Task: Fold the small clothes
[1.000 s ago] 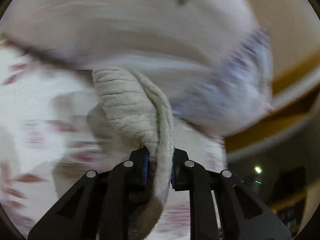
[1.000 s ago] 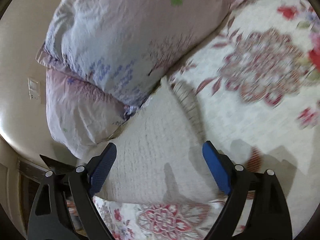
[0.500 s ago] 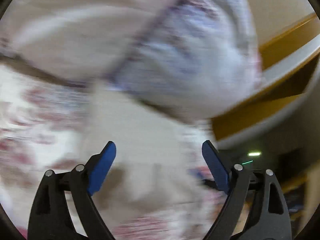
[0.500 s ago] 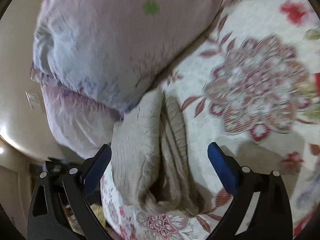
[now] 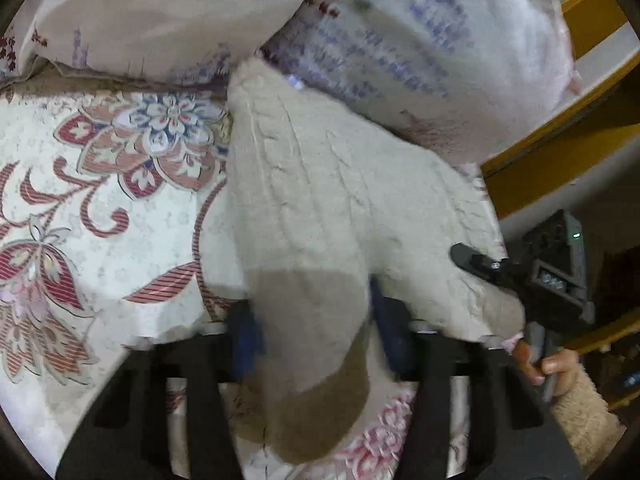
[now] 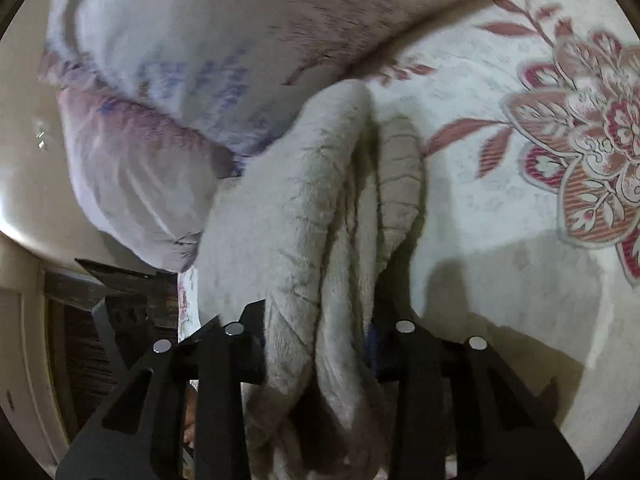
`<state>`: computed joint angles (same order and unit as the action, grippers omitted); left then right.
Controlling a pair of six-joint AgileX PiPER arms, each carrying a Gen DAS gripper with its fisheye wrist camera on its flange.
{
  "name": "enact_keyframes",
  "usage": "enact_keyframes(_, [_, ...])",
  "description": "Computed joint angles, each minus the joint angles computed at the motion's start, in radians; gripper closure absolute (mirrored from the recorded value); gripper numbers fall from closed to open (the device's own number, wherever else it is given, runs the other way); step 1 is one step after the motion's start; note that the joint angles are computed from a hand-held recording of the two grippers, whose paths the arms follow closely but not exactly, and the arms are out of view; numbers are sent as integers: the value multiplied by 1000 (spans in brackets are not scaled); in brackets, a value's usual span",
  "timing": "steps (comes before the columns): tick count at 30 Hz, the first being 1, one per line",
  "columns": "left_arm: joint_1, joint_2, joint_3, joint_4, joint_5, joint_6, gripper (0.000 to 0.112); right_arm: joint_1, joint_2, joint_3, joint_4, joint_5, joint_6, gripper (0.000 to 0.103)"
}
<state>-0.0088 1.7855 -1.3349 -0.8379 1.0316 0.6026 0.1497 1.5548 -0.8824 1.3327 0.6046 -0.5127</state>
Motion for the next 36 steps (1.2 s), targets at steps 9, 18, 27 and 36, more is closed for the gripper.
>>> enact_keyframes(9, [139,-204,102,234,-83,117,52,251,-62,-59,-579,-147,536,44])
enact_keyframes(18, [218,-403,324,204,-190,177,12,336,23,-224,-1190,-147,1197,93])
enact_keyframes(27, [251,-528,497,220,-200,288,11,511,-144,-154,-1776,-133,1841,56])
enact_keyframes(36, [202,-528,542,268,-222,229,11,725,-54,-145,-1924,-16,2094,60])
